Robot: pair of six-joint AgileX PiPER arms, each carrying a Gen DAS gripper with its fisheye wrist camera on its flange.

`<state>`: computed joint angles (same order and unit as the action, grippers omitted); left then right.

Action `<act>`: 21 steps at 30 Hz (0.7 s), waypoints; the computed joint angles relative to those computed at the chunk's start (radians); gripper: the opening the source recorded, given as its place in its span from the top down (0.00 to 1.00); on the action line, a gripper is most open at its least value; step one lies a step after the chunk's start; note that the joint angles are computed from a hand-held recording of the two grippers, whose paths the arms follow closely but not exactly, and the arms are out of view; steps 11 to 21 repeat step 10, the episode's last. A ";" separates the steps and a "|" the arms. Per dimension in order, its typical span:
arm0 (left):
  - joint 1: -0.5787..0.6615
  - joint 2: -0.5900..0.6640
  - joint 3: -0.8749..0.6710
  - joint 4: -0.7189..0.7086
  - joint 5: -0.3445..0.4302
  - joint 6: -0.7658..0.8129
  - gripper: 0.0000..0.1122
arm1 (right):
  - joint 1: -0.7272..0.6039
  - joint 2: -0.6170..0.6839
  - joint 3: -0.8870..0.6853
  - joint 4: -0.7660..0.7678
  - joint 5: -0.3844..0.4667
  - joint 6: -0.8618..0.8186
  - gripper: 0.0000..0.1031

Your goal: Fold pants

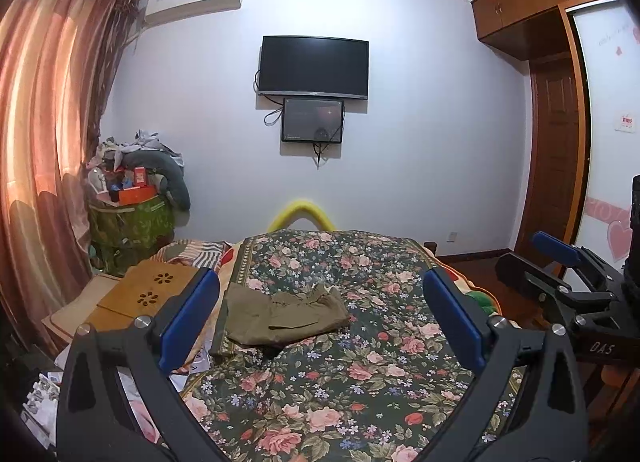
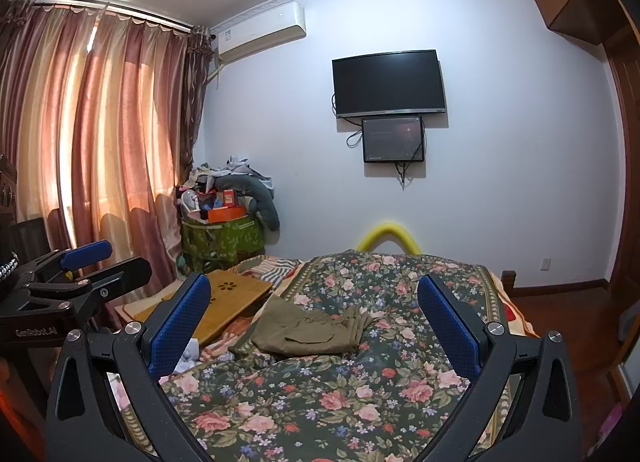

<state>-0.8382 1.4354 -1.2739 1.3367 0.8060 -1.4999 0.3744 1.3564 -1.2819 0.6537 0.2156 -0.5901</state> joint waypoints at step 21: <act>0.017 0.018 -0.012 -0.015 -0.025 0.025 0.08 | -0.004 0.009 -0.008 -0.004 0.008 0.003 0.00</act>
